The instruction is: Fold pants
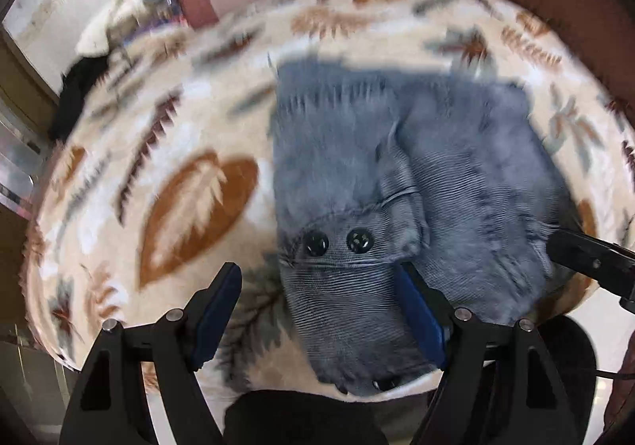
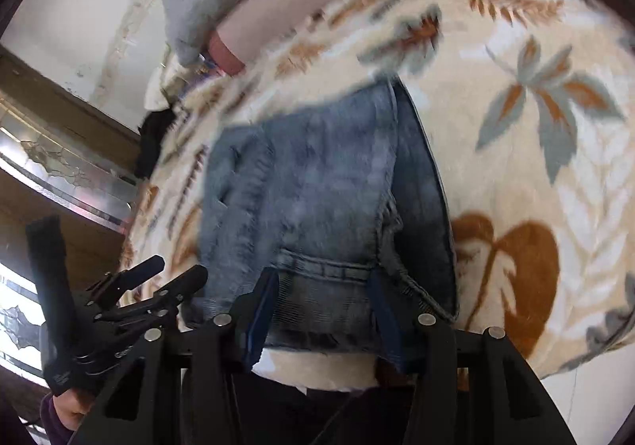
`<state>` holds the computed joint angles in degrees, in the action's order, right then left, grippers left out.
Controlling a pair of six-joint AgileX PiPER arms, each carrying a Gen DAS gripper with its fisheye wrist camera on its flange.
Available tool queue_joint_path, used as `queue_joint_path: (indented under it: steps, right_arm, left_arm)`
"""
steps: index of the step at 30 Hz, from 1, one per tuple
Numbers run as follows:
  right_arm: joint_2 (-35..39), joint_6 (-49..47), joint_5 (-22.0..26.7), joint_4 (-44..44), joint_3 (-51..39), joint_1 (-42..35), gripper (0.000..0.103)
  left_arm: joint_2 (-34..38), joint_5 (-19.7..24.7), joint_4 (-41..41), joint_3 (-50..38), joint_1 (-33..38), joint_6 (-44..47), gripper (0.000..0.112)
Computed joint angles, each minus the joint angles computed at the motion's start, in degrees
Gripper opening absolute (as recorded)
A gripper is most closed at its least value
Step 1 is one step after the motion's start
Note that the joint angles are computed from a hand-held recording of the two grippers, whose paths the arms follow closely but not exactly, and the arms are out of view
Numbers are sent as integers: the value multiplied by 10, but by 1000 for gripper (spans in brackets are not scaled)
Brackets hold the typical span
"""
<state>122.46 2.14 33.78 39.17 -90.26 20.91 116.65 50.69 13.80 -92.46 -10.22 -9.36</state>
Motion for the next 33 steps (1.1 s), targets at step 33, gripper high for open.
queue_joint_path:
  steps: [33]
  right_arm:
    - [-6, 160, -42, -300, -17, 94, 52]
  left_arm:
    - [-102, -121, 12, 167, 46, -34, 96]
